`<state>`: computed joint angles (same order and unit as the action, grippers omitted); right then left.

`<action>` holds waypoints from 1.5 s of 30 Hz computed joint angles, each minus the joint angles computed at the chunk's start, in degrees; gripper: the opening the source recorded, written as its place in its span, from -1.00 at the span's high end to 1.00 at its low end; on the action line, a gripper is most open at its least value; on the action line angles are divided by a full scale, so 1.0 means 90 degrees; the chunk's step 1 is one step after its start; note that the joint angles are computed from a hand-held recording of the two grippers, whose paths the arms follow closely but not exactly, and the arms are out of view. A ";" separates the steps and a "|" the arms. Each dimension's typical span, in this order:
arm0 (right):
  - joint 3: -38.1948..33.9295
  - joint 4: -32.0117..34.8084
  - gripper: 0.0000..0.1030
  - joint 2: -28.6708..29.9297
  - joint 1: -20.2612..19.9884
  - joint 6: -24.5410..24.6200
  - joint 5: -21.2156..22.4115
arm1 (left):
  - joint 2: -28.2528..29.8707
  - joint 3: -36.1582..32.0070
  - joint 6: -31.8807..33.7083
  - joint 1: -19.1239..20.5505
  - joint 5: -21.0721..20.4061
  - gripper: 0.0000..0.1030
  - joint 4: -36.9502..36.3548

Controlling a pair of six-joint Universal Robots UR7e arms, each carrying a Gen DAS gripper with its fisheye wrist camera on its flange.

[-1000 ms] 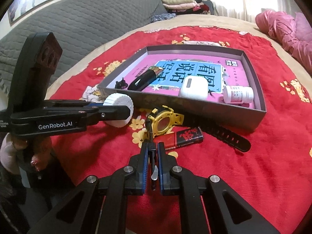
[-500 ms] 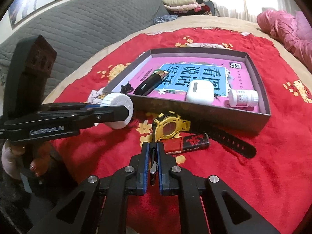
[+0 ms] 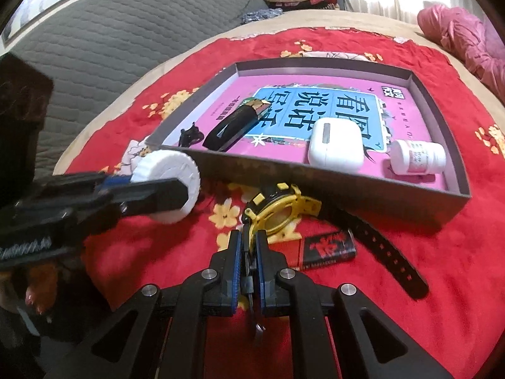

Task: Organize rigid objects
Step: 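Lift the watch with right gripper while left gripper holds the white cylinder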

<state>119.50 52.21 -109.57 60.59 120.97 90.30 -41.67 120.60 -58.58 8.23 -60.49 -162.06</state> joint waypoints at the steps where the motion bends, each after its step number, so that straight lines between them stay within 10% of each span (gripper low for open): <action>1: -0.0013 -0.0044 0.73 0.0099 0.0131 0.0117 0.0122 | 0.0003 0.0002 -0.0004 0.0006 -0.0006 0.70 -0.0006; 10: 0.0020 -0.0255 0.75 0.0238 0.0472 0.0481 0.0489 | -0.0001 0.0018 -0.0028 0.0047 0.0001 0.70 -0.0046; 26: -0.0213 0.1724 0.85 -0.0326 -0.1906 -0.0315 -0.2357 | -0.0075 0.0091 -0.0093 0.0007 0.0132 0.70 -0.0127; 40: -0.0032 0.0872 0.85 -0.0353 -0.0725 -0.0081 -0.0777 | -0.0066 0.0077 -0.0050 0.0007 0.0116 0.70 -0.0148; 45: -0.0067 0.1263 0.85 -0.0348 -0.1250 -0.0198 -0.1335 | -0.0075 0.0083 -0.0063 -0.0001 0.0142 0.70 -0.0145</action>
<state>118.90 63.57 -112.71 49.34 119.19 78.28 -42.35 121.35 -59.15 8.22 -59.22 -163.37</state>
